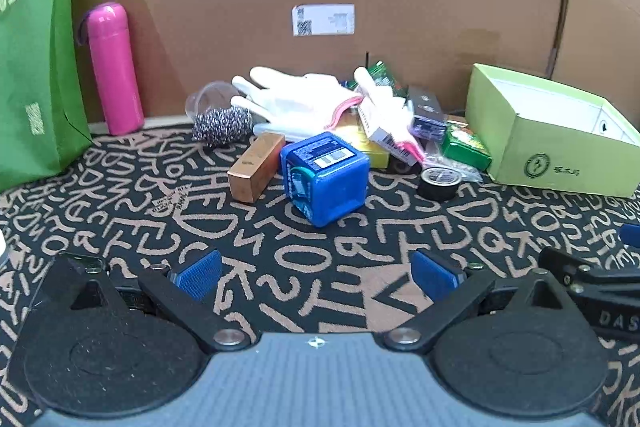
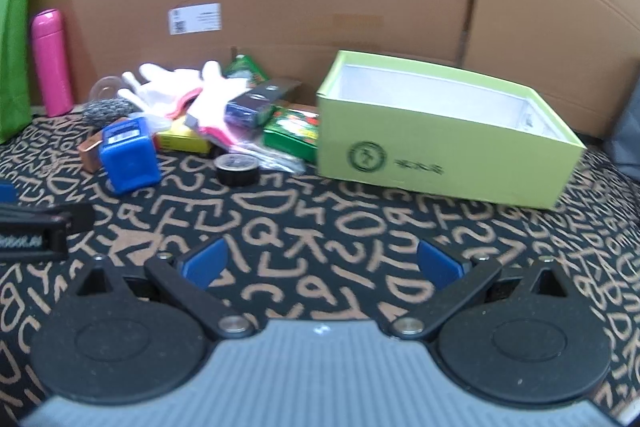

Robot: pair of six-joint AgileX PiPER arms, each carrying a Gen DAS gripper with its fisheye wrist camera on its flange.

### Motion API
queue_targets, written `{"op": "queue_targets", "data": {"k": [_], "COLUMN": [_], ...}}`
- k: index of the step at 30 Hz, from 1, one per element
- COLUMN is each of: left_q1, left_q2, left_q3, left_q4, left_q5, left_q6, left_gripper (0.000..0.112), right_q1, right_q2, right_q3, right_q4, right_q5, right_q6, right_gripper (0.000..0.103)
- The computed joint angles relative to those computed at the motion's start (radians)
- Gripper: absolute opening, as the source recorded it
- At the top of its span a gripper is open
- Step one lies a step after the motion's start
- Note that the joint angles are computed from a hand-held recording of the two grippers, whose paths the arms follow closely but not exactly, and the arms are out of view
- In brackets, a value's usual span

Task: Organize objects
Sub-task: 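Move both grippers toward the cluttered objects on the table, then grasp the blue cube box with left gripper while right gripper grasps black tape roll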

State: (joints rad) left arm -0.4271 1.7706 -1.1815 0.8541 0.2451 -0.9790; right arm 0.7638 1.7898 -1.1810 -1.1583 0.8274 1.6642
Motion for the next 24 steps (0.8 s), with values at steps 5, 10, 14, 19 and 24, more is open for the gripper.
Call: {"op": "queue_targets", "data": {"k": [5, 10, 14, 19, 24], "left_q1": [0.061, 0.115, 0.133, 0.155, 0.162], "left_q2": [0.074, 0.135, 0.225, 0.339, 0.418], "left_q3": [-0.109, -0.225, -0.362, -0.535, -0.646], "left_q4": [-0.322, -0.622, -0.826, -1.110, -1.196], "left_q5": [0.016, 0.015, 0.044, 0.139, 0.200], "left_q6": [0.324, 0.629, 0.884, 1.199, 1.325], "left_gripper": [0.103, 0.103, 0.103, 0.093, 0.078], "right_q1": [-0.024, -0.071, -0.138, -0.220, -0.247], "right_q2": [0.008, 0.077, 0.158, 0.274, 0.365], "right_q3": [0.036, -0.018, -0.115, -0.272, -0.401], "right_q4": [-0.217, -0.373, -0.346, -0.091, 0.139], "right_q5": [-0.143, -0.259, -0.354, -0.451, -0.458], "right_q6": [0.144, 0.202, 0.121, -0.128, -0.383], "right_gripper": [0.103, 0.103, 0.103, 0.089, 0.067]}}
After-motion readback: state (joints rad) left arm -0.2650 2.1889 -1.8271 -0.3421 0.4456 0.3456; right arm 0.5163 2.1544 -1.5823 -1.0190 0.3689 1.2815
